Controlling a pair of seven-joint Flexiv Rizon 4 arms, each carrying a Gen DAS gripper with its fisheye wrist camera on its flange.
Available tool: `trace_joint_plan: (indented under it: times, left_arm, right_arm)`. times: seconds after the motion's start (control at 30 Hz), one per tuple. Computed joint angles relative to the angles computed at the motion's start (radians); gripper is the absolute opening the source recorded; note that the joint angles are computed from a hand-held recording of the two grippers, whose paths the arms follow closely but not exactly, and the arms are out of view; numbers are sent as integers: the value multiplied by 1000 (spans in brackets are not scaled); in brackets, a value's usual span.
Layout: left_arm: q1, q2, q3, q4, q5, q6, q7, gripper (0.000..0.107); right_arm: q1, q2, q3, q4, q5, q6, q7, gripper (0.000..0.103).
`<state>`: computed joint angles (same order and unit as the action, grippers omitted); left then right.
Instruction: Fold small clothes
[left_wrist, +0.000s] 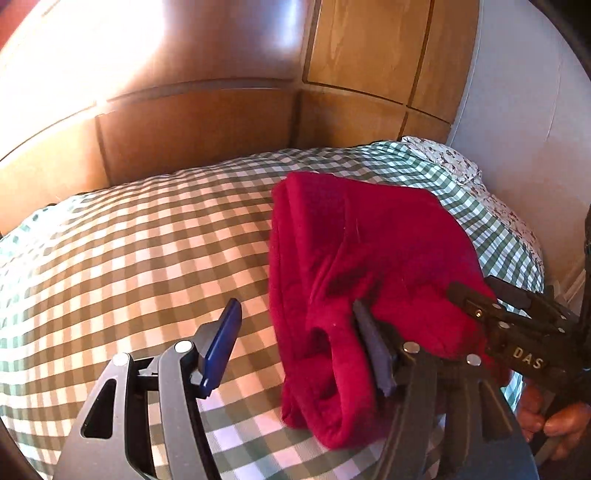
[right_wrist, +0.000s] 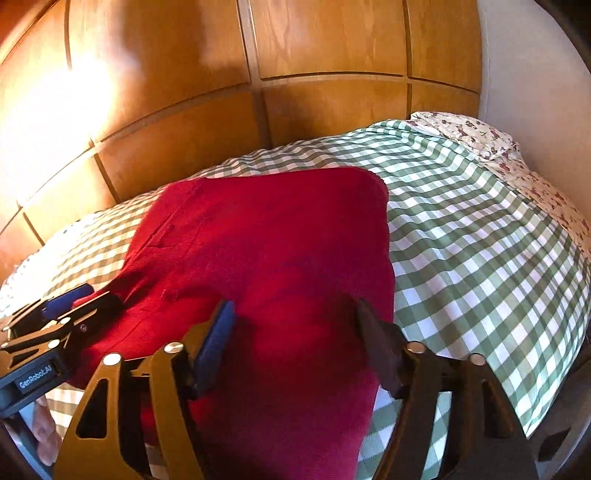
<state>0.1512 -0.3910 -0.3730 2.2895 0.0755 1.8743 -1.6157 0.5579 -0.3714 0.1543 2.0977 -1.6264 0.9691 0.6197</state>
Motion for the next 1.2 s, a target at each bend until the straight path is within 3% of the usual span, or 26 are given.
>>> trace_joint_plan:
  times: [0.27, 0.37, 0.5, 0.63, 0.7, 0.97, 1.03, 1.13, 1.2]
  left_arm:
    - [-68, 64, 81, 42, -19, 20, -19, 65]
    - [-120, 91, 140, 68, -37, 41, -31, 71]
    - [-130, 130, 166, 114, -41, 57, -74, 78]
    - [-198, 164, 241, 157, -69, 78, -86, 82]
    - [-274, 179, 309, 184, -118, 97, -67, 86]
    - [-389, 236, 384, 286, -257, 177, -3, 93]
    - [-415, 247, 389, 306, -307, 192, 28, 94]
    - [-504, 247, 396, 333, -476, 240, 133, 96]
    - [-506, 253, 381, 340, -503, 252, 150, 97]
  right_arm:
    - [44, 61, 36, 45, 57, -73, -9, 78]
    - [70, 77, 55, 58, 98, -115, -26, 78]
    - [119, 81, 77, 60, 184, -192, -24, 83]
    - [171, 83, 89, 52, 235, -275, 12, 90]
    - [198, 82, 96, 44, 257, -323, 18, 93]
    - [286, 63, 118, 13, 316, -475, 19, 94]
    - [305, 58, 121, 7, 328, -509, 20, 97]
    - [319, 58, 125, 6, 344, -523, 31, 97]
    - [329, 57, 128, 4, 353, -540, 34, 97]
